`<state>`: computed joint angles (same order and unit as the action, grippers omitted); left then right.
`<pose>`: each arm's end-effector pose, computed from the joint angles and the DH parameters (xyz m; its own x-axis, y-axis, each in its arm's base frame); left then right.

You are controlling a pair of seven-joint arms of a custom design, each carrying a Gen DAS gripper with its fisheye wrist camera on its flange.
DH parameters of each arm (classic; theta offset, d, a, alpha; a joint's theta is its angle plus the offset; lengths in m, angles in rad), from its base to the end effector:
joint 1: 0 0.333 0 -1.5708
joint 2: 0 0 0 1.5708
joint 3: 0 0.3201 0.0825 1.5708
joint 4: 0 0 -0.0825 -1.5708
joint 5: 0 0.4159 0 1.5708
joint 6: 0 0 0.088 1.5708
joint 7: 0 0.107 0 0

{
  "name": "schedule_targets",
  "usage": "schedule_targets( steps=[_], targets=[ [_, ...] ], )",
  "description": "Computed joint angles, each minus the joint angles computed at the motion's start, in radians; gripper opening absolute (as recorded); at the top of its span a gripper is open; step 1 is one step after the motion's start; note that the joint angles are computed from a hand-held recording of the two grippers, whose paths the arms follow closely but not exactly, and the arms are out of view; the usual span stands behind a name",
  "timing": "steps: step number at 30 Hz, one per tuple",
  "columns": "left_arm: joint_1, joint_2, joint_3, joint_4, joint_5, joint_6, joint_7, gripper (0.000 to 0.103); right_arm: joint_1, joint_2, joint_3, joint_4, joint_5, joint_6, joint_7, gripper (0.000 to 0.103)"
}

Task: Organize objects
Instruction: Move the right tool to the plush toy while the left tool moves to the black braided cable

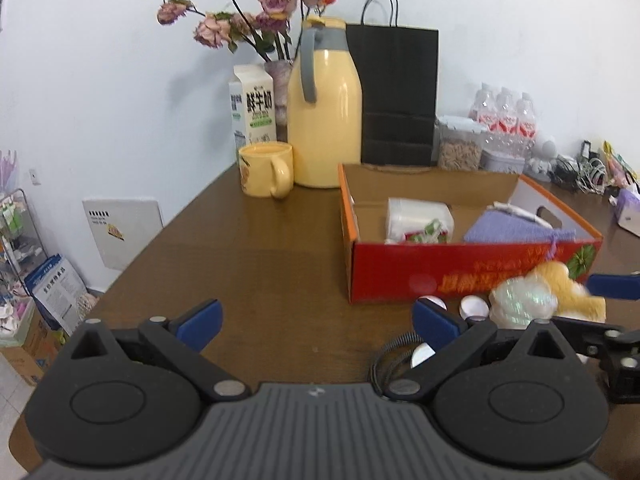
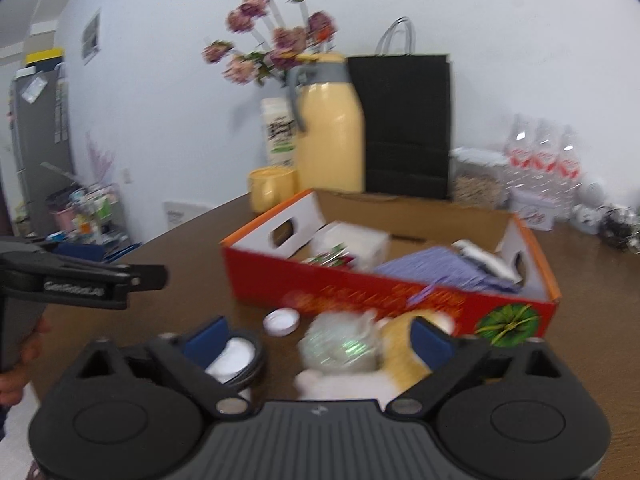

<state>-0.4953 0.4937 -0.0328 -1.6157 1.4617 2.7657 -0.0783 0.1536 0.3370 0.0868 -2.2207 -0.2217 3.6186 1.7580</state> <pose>0.6191 -0.4061 0.3704 -0.1060 -0.9942 -0.0200 -0.5122 0.0718 -0.8558 0.5920 0.1709 0.3307 0.3221 -0.9442 -0.0695 -0.4846 -0.1013 -0.8689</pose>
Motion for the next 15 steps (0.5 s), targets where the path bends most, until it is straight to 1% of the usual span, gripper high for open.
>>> schedule_targets(
  steps=[1,2,3,4,6,8,10,12,15],
  targets=[
    [0.001,-0.002,0.000,-0.007,0.003,0.008,0.001,0.103,-0.016,0.001,0.016,-0.001,-0.029,-0.009,0.017,0.063],
    [0.001,-0.004,-0.001,-0.013,0.004,0.011,0.003,0.103,-0.032,0.002,0.032,-0.001,-0.061,-0.019,0.035,0.056],
    [0.002,-0.004,-0.002,-0.017,0.004,0.012,0.004,0.103,-0.045,0.004,0.045,-0.001,-0.089,-0.029,0.051,0.039],
    [0.003,-0.004,-0.003,-0.020,0.002,0.015,0.005,0.103,-0.064,0.006,0.061,-0.001,-0.124,-0.038,0.071,0.025],
    [0.008,-0.003,-0.004,-0.025,-0.001,0.028,0.002,0.103,-0.100,0.014,0.096,0.006,-0.198,-0.054,0.111,0.019],
    [0.011,-0.001,-0.002,-0.029,0.001,0.045,-0.007,0.103,-0.124,0.026,0.122,0.019,-0.257,-0.072,0.141,0.017],
    [0.015,0.002,-0.003,-0.031,-0.004,0.062,-0.004,0.103,-0.145,0.042,0.147,0.040,-0.300,-0.101,0.165,0.012],
    [0.019,0.009,-0.003,-0.031,-0.010,0.086,0.011,0.103,-0.148,0.055,0.158,0.055,-0.307,-0.128,0.171,0.012],
    [0.022,0.028,-0.003,-0.021,-0.033,0.133,0.069,0.103,-0.167,0.075,0.185,0.072,-0.306,-0.161,0.170,0.012]
  ],
)
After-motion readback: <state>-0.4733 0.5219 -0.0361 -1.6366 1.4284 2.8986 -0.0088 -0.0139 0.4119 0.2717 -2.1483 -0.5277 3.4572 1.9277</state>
